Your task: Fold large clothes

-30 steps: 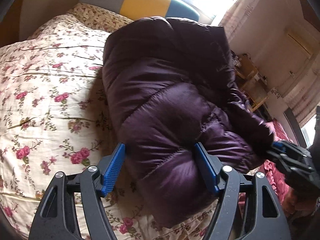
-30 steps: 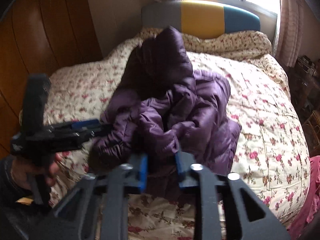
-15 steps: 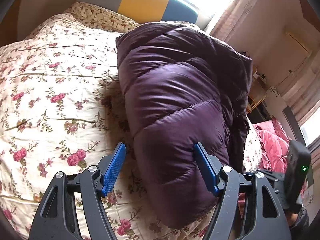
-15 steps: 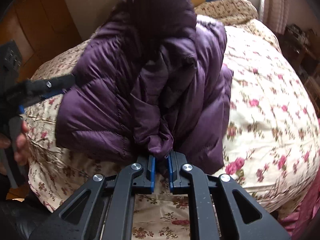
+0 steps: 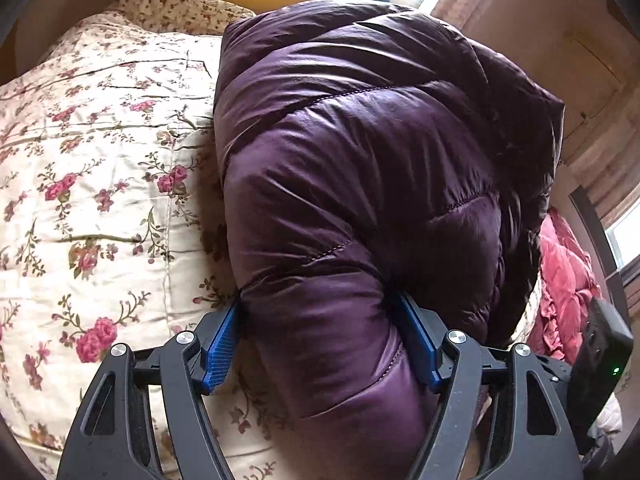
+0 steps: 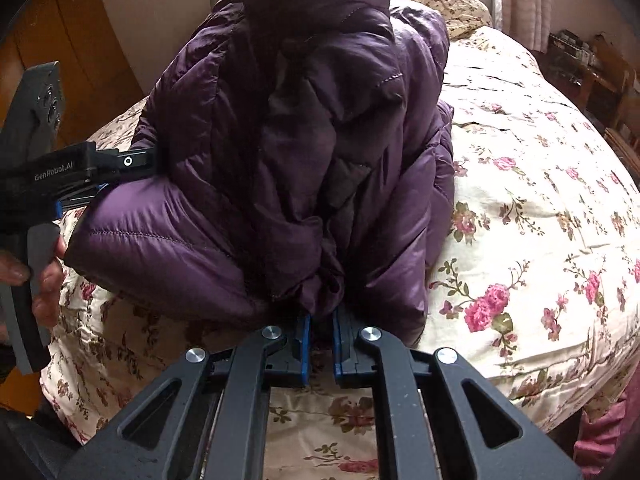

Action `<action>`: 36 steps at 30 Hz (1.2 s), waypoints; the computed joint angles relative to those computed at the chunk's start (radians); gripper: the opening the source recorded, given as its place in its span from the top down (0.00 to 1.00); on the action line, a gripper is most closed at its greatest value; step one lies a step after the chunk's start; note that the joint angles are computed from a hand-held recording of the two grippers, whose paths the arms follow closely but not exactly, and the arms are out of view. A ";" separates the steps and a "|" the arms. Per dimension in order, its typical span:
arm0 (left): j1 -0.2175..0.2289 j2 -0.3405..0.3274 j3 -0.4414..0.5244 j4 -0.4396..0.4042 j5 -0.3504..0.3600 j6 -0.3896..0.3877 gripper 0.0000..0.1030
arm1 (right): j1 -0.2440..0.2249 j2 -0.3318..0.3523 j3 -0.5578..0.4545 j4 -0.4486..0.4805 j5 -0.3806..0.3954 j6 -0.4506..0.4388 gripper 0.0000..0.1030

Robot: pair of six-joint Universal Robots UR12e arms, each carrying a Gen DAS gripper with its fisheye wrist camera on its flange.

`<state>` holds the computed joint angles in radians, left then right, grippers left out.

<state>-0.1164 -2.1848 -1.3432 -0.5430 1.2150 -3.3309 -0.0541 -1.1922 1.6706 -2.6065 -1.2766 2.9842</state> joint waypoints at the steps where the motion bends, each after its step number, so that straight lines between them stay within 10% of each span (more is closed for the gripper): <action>1: 0.000 0.002 -0.001 -0.001 0.000 0.001 0.30 | 0.006 -0.001 -0.002 -0.001 -0.016 -0.003 0.95; 17: 0.011 0.044 -0.057 0.145 0.019 -0.086 0.29 | 0.046 -0.057 0.011 -0.056 -0.116 0.069 0.61; 36: 0.016 0.039 -0.028 0.185 0.085 -0.119 0.29 | 0.070 -0.039 -0.062 -0.098 -0.217 0.113 0.53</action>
